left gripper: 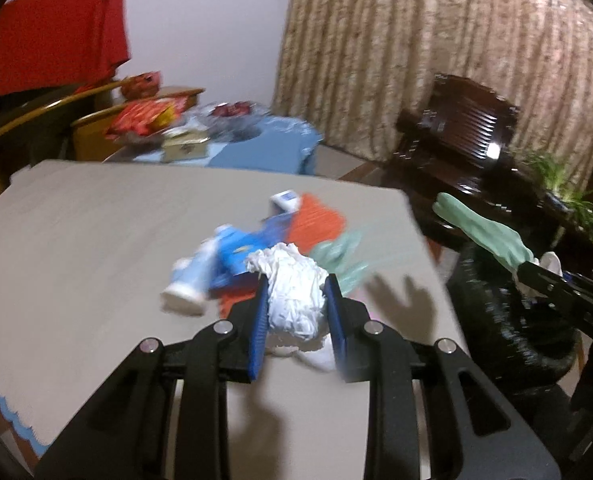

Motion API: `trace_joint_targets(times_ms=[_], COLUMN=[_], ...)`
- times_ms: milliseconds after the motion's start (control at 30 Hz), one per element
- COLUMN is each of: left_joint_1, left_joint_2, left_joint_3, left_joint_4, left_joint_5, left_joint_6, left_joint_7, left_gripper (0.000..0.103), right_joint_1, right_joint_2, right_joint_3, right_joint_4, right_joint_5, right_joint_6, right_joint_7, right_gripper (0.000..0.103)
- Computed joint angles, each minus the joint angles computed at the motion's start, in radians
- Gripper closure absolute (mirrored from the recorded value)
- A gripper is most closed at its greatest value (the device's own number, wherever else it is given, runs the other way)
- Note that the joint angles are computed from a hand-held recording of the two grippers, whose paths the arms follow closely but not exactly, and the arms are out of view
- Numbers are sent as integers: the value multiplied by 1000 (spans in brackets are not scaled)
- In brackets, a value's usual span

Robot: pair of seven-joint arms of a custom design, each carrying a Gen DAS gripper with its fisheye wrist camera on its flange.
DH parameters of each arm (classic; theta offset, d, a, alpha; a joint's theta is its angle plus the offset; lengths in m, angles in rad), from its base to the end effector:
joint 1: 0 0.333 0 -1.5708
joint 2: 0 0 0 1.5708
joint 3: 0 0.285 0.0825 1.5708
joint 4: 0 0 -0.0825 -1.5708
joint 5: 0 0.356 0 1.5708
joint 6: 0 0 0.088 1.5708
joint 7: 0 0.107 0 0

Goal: Collect trash
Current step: 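Drop the glove in the bin with the right gripper while the left drops a tissue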

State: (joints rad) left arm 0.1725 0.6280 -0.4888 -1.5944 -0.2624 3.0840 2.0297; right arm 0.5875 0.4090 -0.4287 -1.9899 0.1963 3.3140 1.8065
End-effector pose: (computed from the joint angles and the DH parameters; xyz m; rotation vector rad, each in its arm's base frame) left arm 0.6913 -0.1247 0.3920 -1.4657 1.9848 -1.1352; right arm 0.6174 0.1062 0.3821 -1.4700 1.7450 -0.7383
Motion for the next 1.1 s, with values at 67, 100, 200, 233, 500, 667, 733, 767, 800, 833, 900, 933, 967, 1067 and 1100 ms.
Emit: trace_joint_targets(times_ms=[67, 100, 200, 233, 500, 667, 733, 767, 800, 833, 900, 933, 967, 1067, 1100], left_joint_1=[5, 4, -17, -25, -191, -326, -373, -408, -423, -441, -464, -464, -470, -451, -432], left_joint_2=[7, 17, 47, 59, 181, 285, 327, 364, 384, 413, 430, 428, 437, 392, 366], left_joint_3=[-34, -56, -93, -104, -100, -59, -39, -22, -19, -15, 1, 2, 8, 19, 13], left_joint_4=[11, 28, 77, 95, 303, 497, 578, 646, 685, 737, 766, 761, 776, 696, 649], left_joint_5=[2, 2, -6, -10, -39, -50, -57, -52, -59, -64, -81, -92, -93, -121, -135], left_joint_6=[-5, -17, -47, -58, -188, -288, -334, -367, -396, -437, -449, -452, -459, -410, -388], left_joint_7=[22, 35, 73, 88, 184, 209, 215, 208, 214, 217, 221, 232, 231, 246, 257], left_gripper=[77, 77, 77, 77, 77, 76, 74, 69, 57, 47, 33, 32, 30, 25, 22], right_joint_1=[71, 122, 253, 291, 458, 477, 453, 451, 468, 475, 511, 527, 545, 565, 573], right_joint_2=[-17, -25, -34, -34, -7, 0, -4, -1, 13, 16, 37, 47, 55, 59, 63], right_joint_3=[-86, -145, -297, -343, -559, -600, -591, -593, -614, -624, -663, -680, -694, -704, -705], right_joint_4=[-38, -60, -114, -131, -226, -273, -275, -280, -287, -294, -307, -313, -322, -331, -332], right_joint_5=[27, 51, 135, 163, 350, 422, 438, 447, 464, 471, 492, 502, 515, 547, 564], right_joint_6=[16, 23, 31, 32, 26, 35, 31, 30, 26, 25, 26, 31, 38, 53, 63], right_joint_7=[-1, -6, -44, -58, -153, -187, -204, -209, -210, -212, -215, -215, -216, -228, -233], right_gripper=[75, 75, 75, 75, 75, 75, 75, 75, 73, 72, 56, 51, 44, 24, 18])
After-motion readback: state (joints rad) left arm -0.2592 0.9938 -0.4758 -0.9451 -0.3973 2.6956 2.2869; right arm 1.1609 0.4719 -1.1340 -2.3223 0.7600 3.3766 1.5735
